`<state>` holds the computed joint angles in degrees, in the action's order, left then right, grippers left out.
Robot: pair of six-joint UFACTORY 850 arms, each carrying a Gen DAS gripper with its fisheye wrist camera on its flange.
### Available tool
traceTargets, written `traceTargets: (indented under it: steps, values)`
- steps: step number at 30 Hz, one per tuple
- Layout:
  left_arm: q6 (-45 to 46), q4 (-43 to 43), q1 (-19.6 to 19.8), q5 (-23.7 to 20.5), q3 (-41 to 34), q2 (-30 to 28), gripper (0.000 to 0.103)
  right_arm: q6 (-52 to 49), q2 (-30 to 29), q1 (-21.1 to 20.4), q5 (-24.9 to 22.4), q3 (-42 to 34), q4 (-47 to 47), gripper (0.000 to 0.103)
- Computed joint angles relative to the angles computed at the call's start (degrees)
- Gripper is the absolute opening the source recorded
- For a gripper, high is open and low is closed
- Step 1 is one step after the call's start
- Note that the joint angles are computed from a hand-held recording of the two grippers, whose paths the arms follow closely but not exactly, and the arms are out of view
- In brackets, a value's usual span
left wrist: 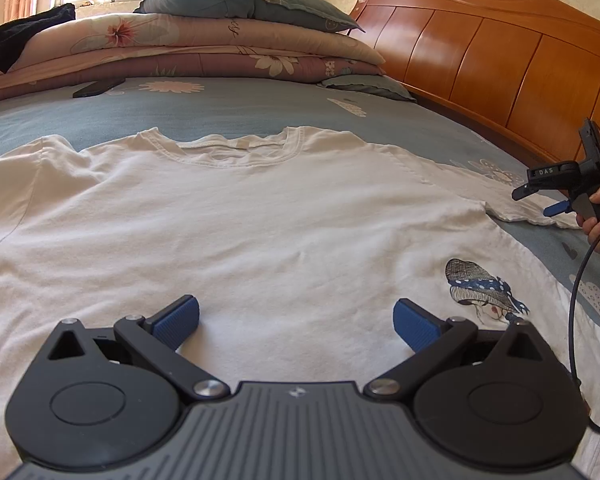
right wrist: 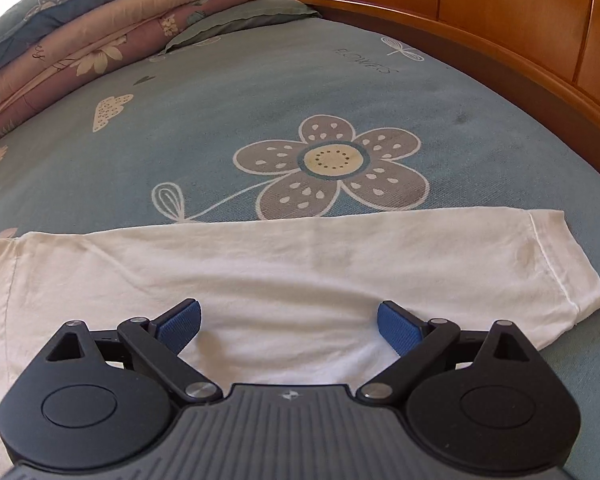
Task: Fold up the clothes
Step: 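Press the open right gripper along the sleeve cuff to smooth it, then sweep the open right gripper along the sleeve toward the cuff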
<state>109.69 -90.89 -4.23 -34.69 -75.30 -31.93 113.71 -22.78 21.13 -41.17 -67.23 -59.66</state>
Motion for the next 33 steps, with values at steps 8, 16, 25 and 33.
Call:
traceTargets:
  steps: [8,16,25,33]
  values:
    - [-0.89,0.29,0.33,-0.99,-0.35,-0.31,0.102,-7.65,-2.46,-4.97,-1.25,-3.69,3.35,0.103]
    - [-1.09,0.34,0.48,-1.32,-0.42,-0.38,0.102,-1.56,4.66,-4.29,1.9,2.23,2.7,0.102]
    - [-1.21,0.33,0.47,-1.42,-0.6,-0.56,0.102,-5.5,0.41,-6.28,-3.09,1.21,1.61,0.103]
    - [-1.44,0.36,0.64,-1.86,-0.61,-0.6,0.102,3.54,8.52,-6.34,-0.42,8.81,-2.93,0.102]
